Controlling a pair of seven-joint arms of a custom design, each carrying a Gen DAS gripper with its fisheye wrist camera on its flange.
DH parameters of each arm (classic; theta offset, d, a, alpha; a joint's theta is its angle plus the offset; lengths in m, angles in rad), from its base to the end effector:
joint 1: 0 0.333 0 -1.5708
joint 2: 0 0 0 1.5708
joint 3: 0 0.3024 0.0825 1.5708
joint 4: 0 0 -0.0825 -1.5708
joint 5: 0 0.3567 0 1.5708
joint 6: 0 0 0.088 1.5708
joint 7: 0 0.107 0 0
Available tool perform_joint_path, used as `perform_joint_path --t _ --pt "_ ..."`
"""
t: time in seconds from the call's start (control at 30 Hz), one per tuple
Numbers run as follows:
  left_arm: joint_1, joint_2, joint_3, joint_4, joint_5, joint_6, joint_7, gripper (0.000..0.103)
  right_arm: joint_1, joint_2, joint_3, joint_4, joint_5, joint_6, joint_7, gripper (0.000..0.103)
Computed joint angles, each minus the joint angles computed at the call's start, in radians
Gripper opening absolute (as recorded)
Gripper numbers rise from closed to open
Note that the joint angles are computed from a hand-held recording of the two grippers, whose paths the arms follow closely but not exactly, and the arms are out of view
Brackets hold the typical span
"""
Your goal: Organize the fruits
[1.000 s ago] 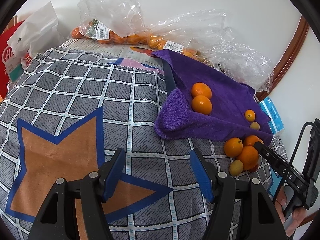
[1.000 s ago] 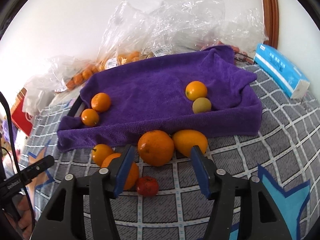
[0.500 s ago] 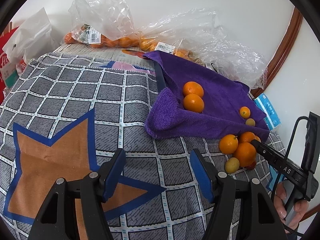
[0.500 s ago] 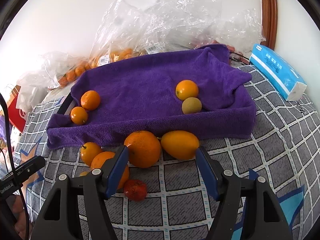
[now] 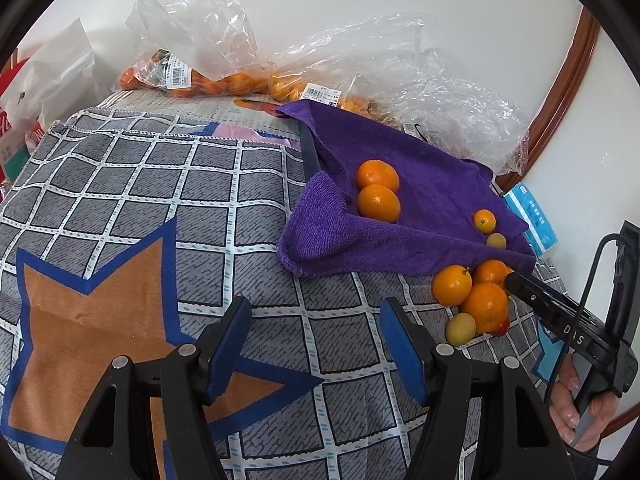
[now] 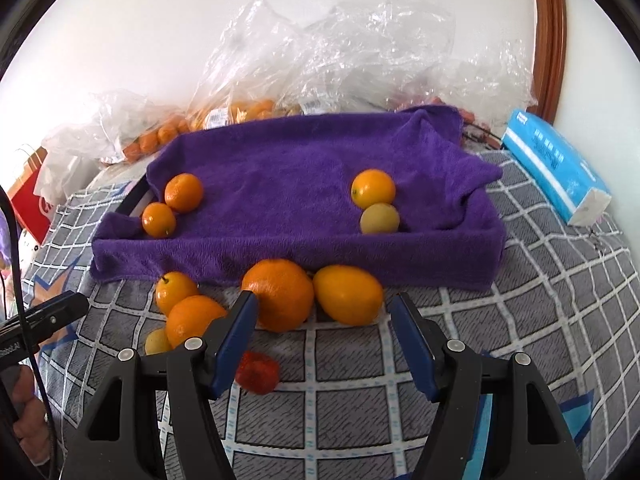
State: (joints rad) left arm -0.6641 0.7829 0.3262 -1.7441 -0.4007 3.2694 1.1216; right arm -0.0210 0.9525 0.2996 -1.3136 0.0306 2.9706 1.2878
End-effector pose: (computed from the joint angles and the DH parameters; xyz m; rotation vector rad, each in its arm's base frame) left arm 0.6416 -0.2279 0.2510 -2.1270 1.4934 -0.9777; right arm 0.7475 0.1315 0.2692 -1.9748 1.4286 -0.4814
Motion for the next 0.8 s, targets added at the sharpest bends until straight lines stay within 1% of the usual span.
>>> perform_joint_path --t 0.07,0.13,0.17,0.2,0.23,0.27,0.33,0.5,0.53,0.57,0.6,0.63,0.67,0.73,0.8 --pt "0.016 -0.002 -0.019 -0.001 0.000 0.014 0.004 0.065 -0.026 -0.002 0.027 -0.008 0.006 0.010 -0.023 0.057" --pt "0.031 -0.002 -0.037 0.001 -0.003 0.023 0.014 0.065 -0.031 0.004 0.024 0.003 0.010 0.013 -0.021 0.053" --pt "0.038 -0.002 -0.046 0.003 -0.004 0.026 0.021 0.065 -0.020 0.013 0.006 0.028 0.007 -0.012 -0.012 0.048" --pt "0.056 -0.004 -0.067 0.006 -0.001 0.028 0.034 0.065 -0.004 0.027 -0.019 0.064 0.000 -0.051 0.003 0.040" --pt "0.077 -0.007 -0.093 0.009 0.007 0.028 0.050 0.064 -0.010 0.043 -0.010 0.094 0.008 -0.086 -0.014 0.038" --pt "0.099 -0.012 -0.119 0.011 0.016 0.024 0.069 0.063 -0.029 0.057 0.022 0.115 0.024 -0.115 -0.045 0.039" --pt "0.111 -0.019 -0.140 0.013 0.021 0.016 0.088 0.063 -0.036 0.076 0.041 0.158 0.053 -0.180 -0.088 0.038" --pt "0.170 -0.027 -0.231 0.057 0.053 -0.032 0.119 0.063 0.004 0.113 0.007 0.231 0.085 -0.225 -0.166 0.042" --pt "0.164 -0.019 -0.229 0.082 0.064 -0.058 0.119 0.063 0.005 0.122 0.009 0.244 0.099 -0.231 -0.182 0.041" --pt "0.150 -0.012 -0.215 0.098 0.076 -0.080 0.110 0.063 0.004 0.127 0.013 0.252 0.113 -0.238 -0.199 0.039" --pt "0.132 0.002 -0.198 0.128 0.096 -0.106 0.100 0.063 -0.003 0.131 0.027 0.257 0.129 -0.251 -0.230 0.033" --pt "0.123 0.015 -0.190 0.151 0.116 -0.122 0.091 0.061 0.002 0.122 0.016 0.243 0.138 -0.240 -0.238 0.033" --pt "0.114 0.034 -0.182 0.187 0.141 -0.152 0.084 0.058 0.014 0.103 -0.007 0.208 0.138 -0.203 -0.236 0.033" --pt "0.117 0.060 -0.185 0.239 0.180 -0.200 0.073 0.052 0.016 0.073 -0.023 0.152 0.136 -0.152 -0.238 0.033" --pt "0.158 0.088 -0.239 0.291 0.204 -0.230 0.081 0.048 -0.001 0.046 -0.023 0.104 0.135 -0.126 -0.235 0.033"
